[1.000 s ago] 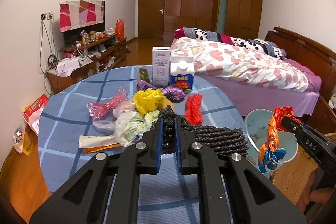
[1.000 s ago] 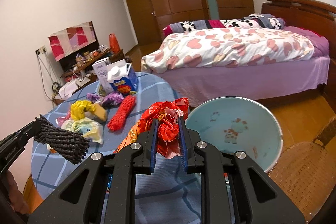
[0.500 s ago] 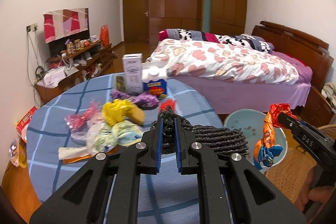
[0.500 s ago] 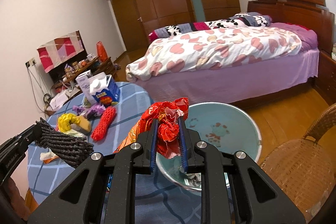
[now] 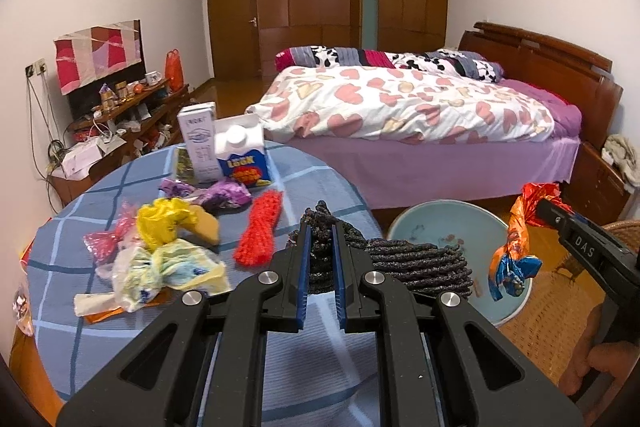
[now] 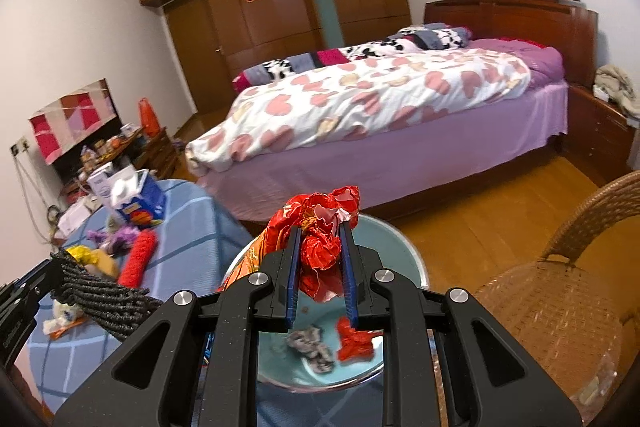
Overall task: Collect trash
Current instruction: 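Carry the foil wrapper and black mesh over the teal bucket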
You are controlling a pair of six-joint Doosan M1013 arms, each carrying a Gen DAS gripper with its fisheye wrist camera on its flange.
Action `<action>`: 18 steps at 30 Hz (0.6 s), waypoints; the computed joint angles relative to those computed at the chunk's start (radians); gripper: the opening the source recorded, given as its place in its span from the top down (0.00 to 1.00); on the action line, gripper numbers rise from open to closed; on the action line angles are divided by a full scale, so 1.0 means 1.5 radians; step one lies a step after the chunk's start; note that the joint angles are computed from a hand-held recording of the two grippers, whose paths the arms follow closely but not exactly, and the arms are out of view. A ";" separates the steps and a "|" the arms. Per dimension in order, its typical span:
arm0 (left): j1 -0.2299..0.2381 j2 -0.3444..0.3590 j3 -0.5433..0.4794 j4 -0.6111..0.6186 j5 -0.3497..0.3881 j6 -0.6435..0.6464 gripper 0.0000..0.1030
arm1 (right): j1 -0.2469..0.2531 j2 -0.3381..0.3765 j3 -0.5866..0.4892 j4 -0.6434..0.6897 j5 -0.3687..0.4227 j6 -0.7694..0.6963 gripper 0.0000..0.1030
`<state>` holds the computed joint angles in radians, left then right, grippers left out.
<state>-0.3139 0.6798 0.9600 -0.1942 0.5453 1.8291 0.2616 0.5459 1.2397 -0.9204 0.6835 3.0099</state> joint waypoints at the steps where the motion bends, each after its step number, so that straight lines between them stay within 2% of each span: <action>1: -0.002 0.002 -0.003 0.003 0.002 -0.001 0.90 | -0.002 0.000 0.002 0.001 0.003 0.002 0.81; 8: -0.022 0.023 -0.032 0.034 0.021 -0.003 0.90 | -0.014 0.005 0.004 0.006 0.032 0.006 0.81; 11: -0.032 0.035 -0.050 0.030 0.040 0.010 0.90 | -0.014 0.013 -0.001 -0.001 0.060 -0.004 0.81; 18: -0.049 0.055 -0.071 0.050 0.061 0.011 0.90 | -0.023 0.024 -0.004 0.035 0.074 -0.028 0.81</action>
<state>-0.3877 0.7620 0.8538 -0.1197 0.6366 1.8450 0.2265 0.5812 1.2339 -0.8682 0.7952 2.9678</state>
